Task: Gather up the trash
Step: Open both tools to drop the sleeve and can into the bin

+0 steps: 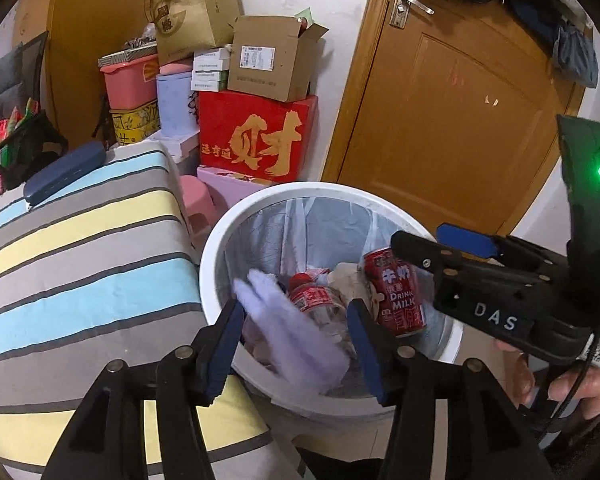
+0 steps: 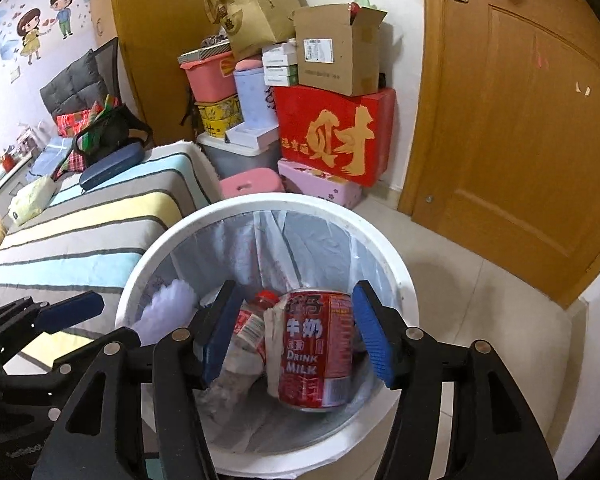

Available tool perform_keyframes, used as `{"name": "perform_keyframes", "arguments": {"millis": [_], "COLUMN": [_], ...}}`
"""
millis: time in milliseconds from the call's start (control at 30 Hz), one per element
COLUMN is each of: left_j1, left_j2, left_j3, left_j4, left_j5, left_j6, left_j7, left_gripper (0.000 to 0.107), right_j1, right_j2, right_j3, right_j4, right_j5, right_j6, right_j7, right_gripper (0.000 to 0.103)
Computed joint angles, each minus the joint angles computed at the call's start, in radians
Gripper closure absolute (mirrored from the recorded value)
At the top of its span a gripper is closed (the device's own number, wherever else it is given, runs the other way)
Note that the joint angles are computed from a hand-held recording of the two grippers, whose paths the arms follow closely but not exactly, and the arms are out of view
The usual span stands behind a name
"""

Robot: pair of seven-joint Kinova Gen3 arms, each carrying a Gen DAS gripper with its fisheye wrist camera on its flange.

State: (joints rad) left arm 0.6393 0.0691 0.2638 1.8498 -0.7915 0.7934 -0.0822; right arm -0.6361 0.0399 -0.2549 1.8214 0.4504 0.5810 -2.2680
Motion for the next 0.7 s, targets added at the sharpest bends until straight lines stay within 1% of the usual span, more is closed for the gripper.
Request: {"name": "perform_keyframes", "arguments": {"millis": [167, 267, 367, 500, 600, 700], "left_j1": [0.027, 0.039, 0.046, 0.081, 0.111, 0.144], "left_j2": [-0.005, -0.019, -0.038, -0.052, -0.059, -0.069], "left_j3": [0.014, 0.028, 0.055, 0.095, 0.126, 0.158], "left_j4": [-0.003, 0.000, 0.007, 0.004, 0.001, 0.010], "left_j5": [-0.033, -0.050, -0.076, -0.103, -0.116, -0.135], "left_j6": [0.070, 0.105, 0.140, 0.251, 0.336, 0.392], "left_j7": [0.043, 0.072, 0.109, 0.167, 0.209, 0.265], "left_gripper": [0.051, 0.051, 0.051, 0.051, 0.051, 0.051], "right_j1": [-0.010, -0.026, -0.030, -0.036, -0.033, -0.025], "right_j2": [-0.022, -0.033, -0.058, -0.081, -0.112, -0.136], "right_j3": [-0.013, -0.034, -0.050, -0.095, -0.116, -0.155], "right_j4": [0.014, 0.024, 0.045, 0.071, 0.101, 0.128], "right_j5": [0.045, 0.124, 0.140, 0.236, 0.236, 0.269], "right_j6": [-0.005, 0.014, 0.009, 0.025, 0.008, 0.005], "right_j7": [-0.053, -0.132, -0.160, -0.275, -0.318, -0.380], "right_gripper": [0.043, 0.043, 0.043, 0.043, 0.043, 0.043]}}
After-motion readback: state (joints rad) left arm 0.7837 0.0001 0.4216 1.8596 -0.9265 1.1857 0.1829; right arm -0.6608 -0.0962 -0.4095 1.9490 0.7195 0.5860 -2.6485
